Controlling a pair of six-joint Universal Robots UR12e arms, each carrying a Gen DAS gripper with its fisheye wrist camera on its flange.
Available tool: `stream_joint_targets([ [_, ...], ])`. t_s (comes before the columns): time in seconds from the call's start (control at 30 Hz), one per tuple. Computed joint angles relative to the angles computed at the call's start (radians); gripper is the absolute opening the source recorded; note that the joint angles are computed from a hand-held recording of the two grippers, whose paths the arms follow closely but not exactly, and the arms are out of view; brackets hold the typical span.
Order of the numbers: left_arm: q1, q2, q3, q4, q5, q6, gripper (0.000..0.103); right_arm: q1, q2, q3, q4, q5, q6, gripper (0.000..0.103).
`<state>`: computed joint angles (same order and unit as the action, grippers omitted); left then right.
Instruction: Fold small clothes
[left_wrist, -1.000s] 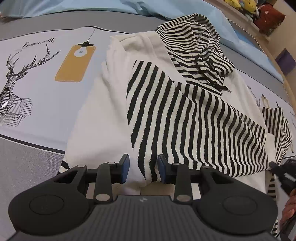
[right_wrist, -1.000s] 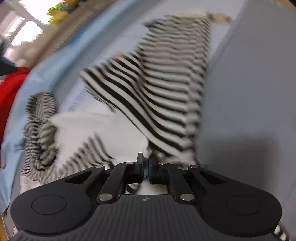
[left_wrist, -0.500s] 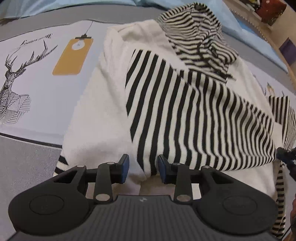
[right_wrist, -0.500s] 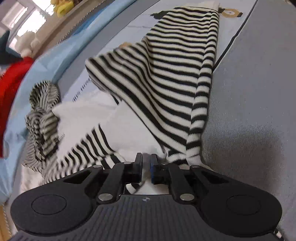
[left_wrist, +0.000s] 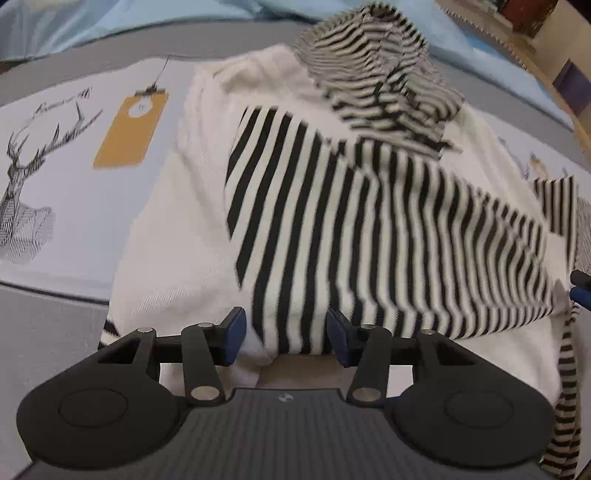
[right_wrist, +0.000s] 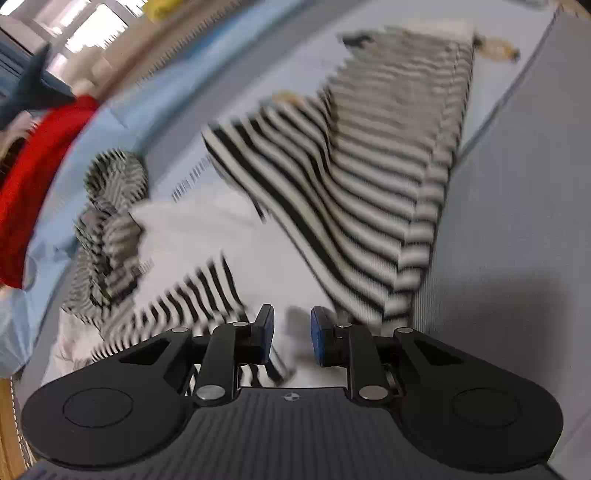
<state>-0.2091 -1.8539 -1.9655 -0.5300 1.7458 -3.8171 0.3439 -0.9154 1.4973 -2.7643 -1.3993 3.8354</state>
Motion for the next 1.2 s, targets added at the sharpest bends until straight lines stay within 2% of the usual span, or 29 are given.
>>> stream_joint_targets([
  [0.07,-0.005,0.000,0.004,0.022,0.003,-0.005,0.057,-0.006,-0.008,0.012,-0.054,-0.024,-0.019,0.023],
  [0.13,-0.014,-0.002,0.010,0.035,0.017,-0.010,0.068,-0.018,-0.012,0.025,-0.100,-0.040,-0.033,0.023],
  [0.3,-0.038,-0.010,0.032,0.024,0.073,0.024,0.069,-0.058,-0.011,0.038,-0.148,-0.128,-0.041,0.023],
  [0.43,-0.035,-0.011,0.030,0.018,0.058,0.019,0.069,-0.093,0.012,0.029,-0.179,-0.221,-0.039,0.023],
  [0.57,-0.036,-0.014,0.029,0.023,0.053,0.031,0.069,-0.129,0.050,0.001,-0.182,-0.194,-0.004,0.024],
  [0.77,-0.034,-0.019,0.031,0.020,0.040,0.024,0.069,-0.157,0.105,-0.043,-0.204,-0.132,0.037,0.026],
  [0.87,-0.035,-0.021,0.032,0.022,0.037,0.025,0.069,-0.154,0.119,-0.050,-0.216,-0.141,0.046,0.025],
  [0.9,-0.035,-0.021,0.032,0.023,0.036,0.023,0.069,-0.151,0.122,-0.051,-0.225,-0.154,0.029,0.019],
  [0.93,-0.034,-0.021,0.032,0.025,0.034,0.022,0.069,-0.146,0.121,-0.053,-0.223,-0.176,0.013,0.000],
  [1.07,-0.028,-0.013,0.024,0.040,0.030,0.001,0.069,-0.128,0.099,-0.039,-0.296,-0.265,-0.002,0.000],
  [1.13,-0.022,-0.004,0.015,0.054,0.027,-0.014,0.069,-0.112,0.081,-0.038,-0.343,-0.308,-0.060,0.000],
  [1.2,-0.014,0.008,0.003,0.067,0.027,-0.039,0.069,-0.084,0.062,-0.040,-0.402,-0.346,-0.157,0.000],
])
